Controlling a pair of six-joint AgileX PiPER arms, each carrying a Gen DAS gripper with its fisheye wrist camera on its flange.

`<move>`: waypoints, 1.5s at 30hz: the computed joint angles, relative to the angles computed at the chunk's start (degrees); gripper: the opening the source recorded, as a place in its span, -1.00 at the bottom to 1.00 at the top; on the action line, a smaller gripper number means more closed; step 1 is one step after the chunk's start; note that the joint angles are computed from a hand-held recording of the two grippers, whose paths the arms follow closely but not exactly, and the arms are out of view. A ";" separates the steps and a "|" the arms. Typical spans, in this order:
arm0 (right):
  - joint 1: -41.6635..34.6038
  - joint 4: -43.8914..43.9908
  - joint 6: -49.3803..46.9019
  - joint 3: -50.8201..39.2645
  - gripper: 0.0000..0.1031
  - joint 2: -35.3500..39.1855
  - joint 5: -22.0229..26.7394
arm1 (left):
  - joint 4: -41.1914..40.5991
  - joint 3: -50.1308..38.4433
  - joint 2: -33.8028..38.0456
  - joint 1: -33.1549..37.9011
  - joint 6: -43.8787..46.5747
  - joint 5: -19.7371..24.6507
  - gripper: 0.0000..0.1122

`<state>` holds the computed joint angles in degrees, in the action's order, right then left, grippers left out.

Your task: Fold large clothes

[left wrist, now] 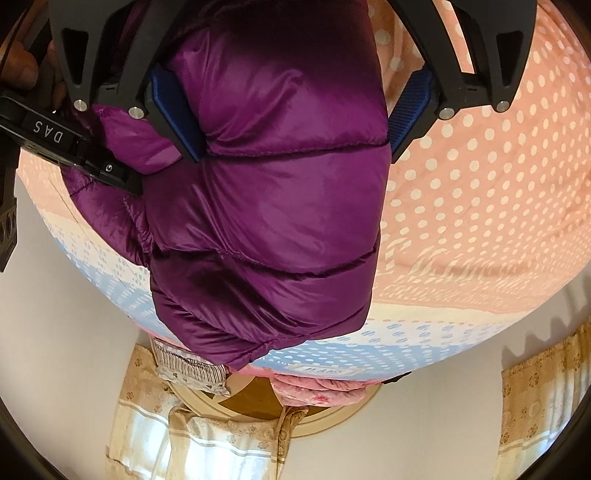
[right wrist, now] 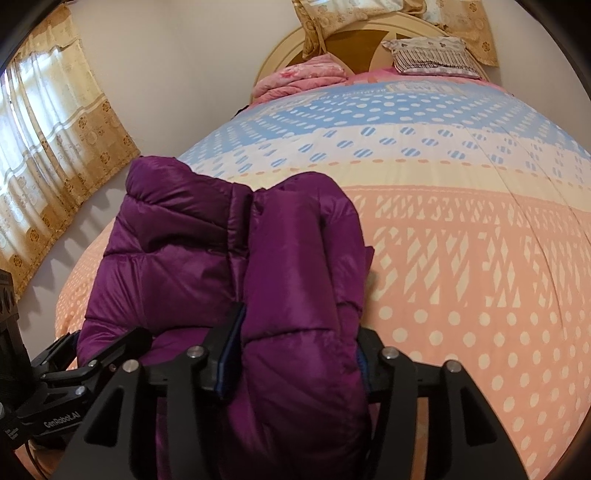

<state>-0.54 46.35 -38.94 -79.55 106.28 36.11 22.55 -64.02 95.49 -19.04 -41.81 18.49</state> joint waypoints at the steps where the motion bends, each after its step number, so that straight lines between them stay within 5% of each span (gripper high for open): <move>1: 0.00 -0.05 0.06 0.07 0.12 0.06 -0.17 | 1.00 0.10 -0.04 -0.17 -0.98 -0.12 0.71; 6: 0.11 -0.87 0.74 -0.25 0.17 0.35 -0.42 | 4.33 0.42 -0.11 -0.66 -4.40 -0.40 0.72; 11: 0.57 -5.02 3.01 1.43 0.18 -3.75 -1.66 | 20.62 0.46 -4.43 -4.53 -19.13 6.85 0.71; 15: -0.11 -4.99 3.36 5.24 0.29 -10.91 -2.68 | 25.54 2.01 -11.20 -6.76 -23.12 11.04 0.71; 22: 0.14 -8.49 5.38 13.99 0.41 -28.35 -3.68 | 33.29 3.85 -24.55 -16.03 -29.13 27.54 0.71; 27: 2.98 -11.54 8.19 17.08 0.43 -36.82 -4.44 | 36.34 4.64 -30.84 -21.54 -34.16 34.44 0.71; 45: 4.64 -13.74 10.19 17.36 0.47 -40.89 -5.77 | 41.17 4.06 -32.15 -28.02 -38.20 39.12 0.71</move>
